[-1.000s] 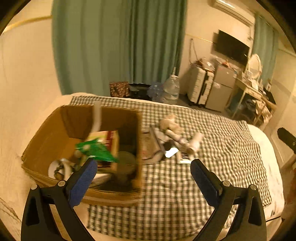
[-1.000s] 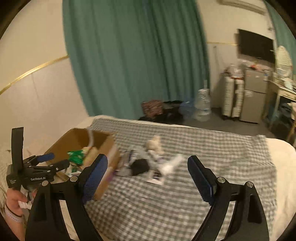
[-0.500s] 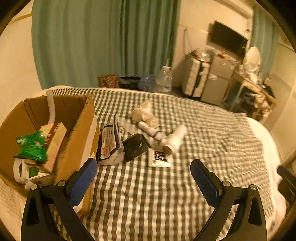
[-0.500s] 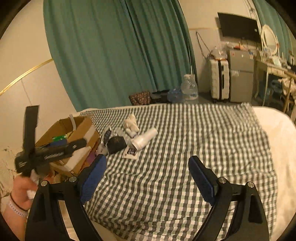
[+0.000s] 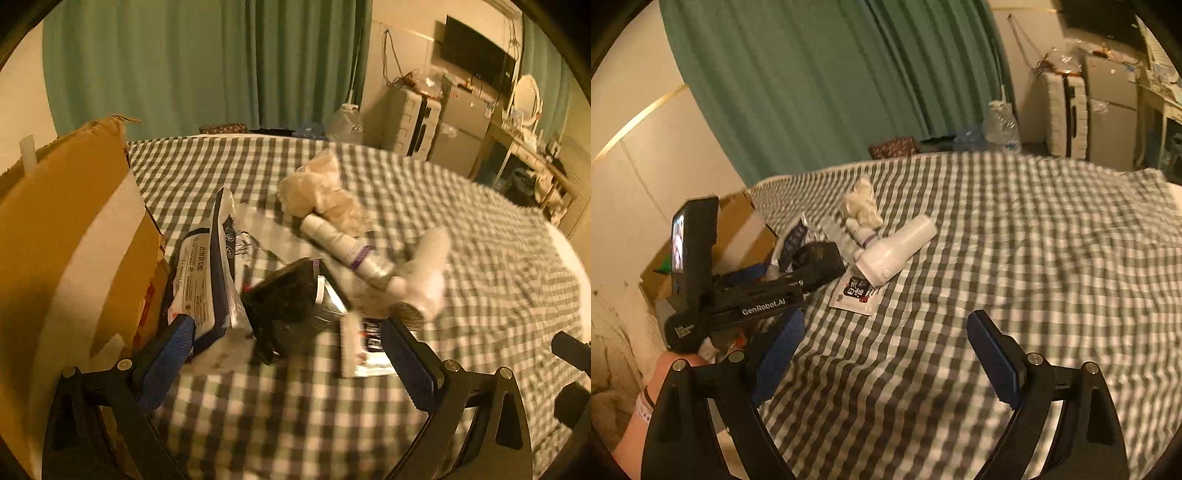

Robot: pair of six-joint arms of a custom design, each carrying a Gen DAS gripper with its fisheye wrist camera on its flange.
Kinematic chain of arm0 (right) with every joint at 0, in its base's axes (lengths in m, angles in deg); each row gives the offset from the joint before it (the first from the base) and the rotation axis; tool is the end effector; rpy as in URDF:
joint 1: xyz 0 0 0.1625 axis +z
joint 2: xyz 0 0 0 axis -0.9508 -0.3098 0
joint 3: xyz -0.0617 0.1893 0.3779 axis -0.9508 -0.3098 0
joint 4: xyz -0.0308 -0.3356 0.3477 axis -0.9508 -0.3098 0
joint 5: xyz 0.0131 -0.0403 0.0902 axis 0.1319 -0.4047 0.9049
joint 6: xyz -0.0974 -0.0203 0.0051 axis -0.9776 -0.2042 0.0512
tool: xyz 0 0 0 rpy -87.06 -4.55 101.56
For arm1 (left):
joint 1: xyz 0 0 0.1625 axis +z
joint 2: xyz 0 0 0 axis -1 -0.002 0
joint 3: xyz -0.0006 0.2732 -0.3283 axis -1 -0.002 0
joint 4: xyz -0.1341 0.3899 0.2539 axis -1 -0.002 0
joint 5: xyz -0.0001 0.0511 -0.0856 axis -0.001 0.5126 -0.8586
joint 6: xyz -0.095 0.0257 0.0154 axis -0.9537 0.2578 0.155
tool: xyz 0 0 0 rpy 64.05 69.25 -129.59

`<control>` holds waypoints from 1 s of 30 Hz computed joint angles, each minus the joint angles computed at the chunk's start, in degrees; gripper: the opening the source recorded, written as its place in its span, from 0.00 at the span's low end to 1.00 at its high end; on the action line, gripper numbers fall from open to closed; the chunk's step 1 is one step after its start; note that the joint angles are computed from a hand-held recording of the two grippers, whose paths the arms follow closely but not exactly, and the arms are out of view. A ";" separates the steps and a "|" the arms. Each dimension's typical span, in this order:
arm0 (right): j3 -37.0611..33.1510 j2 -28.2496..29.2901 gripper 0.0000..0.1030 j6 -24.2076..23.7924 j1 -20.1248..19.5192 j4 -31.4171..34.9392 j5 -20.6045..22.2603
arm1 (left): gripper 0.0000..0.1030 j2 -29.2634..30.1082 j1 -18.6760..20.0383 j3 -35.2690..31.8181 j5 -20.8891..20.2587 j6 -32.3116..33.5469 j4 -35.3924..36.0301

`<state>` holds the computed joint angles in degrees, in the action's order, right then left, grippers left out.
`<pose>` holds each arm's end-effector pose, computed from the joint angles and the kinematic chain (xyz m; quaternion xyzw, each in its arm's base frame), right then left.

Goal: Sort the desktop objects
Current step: 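Move both tools back to the remaining items on the bed, then grasp the white spray bottle with the right tool while the left tool grasps the white-black packet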

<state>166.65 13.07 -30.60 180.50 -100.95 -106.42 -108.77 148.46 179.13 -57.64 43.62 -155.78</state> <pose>0.3196 -0.6576 0.1249 0.1691 -0.9170 0.3193 0.1690 -0.1918 -0.7160 0.2313 0.1625 0.8729 -0.3033 0.3457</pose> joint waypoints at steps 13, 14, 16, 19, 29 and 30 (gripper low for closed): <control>-5.99 5.32 0.88 1.54 -1.89 5.39 1.43 | 0.82 -0.73 2.73 -1.31 0.38 7.47 -3.25; -6.51 5.65 0.88 1.36 -1.80 5.53 1.60 | 0.78 -0.86 2.88 -1.43 0.44 7.68 -3.46; -7.33 6.01 0.88 1.00 -1.53 5.78 1.86 | 0.63 -1.08 3.50 -2.11 0.10 6.82 -3.78; -9.61 7.59 0.88 0.50 -1.30 5.52 2.13 | 0.39 -0.10 4.19 -3.84 5.79 6.15 -3.31; -23.60 17.39 0.79 5.12 -1.28 11.87 -1.18 | 0.40 -0.15 5.55 -4.10 4.50 2.85 2.76; -24.66 18.27 0.63 5.44 -1.10 12.29 -2.98 | 0.40 -0.07 5.37 -3.87 4.60 2.92 2.48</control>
<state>141.99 31.34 -25.16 179.40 -88.66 -109.40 -108.84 153.83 175.25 -53.03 46.54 -153.29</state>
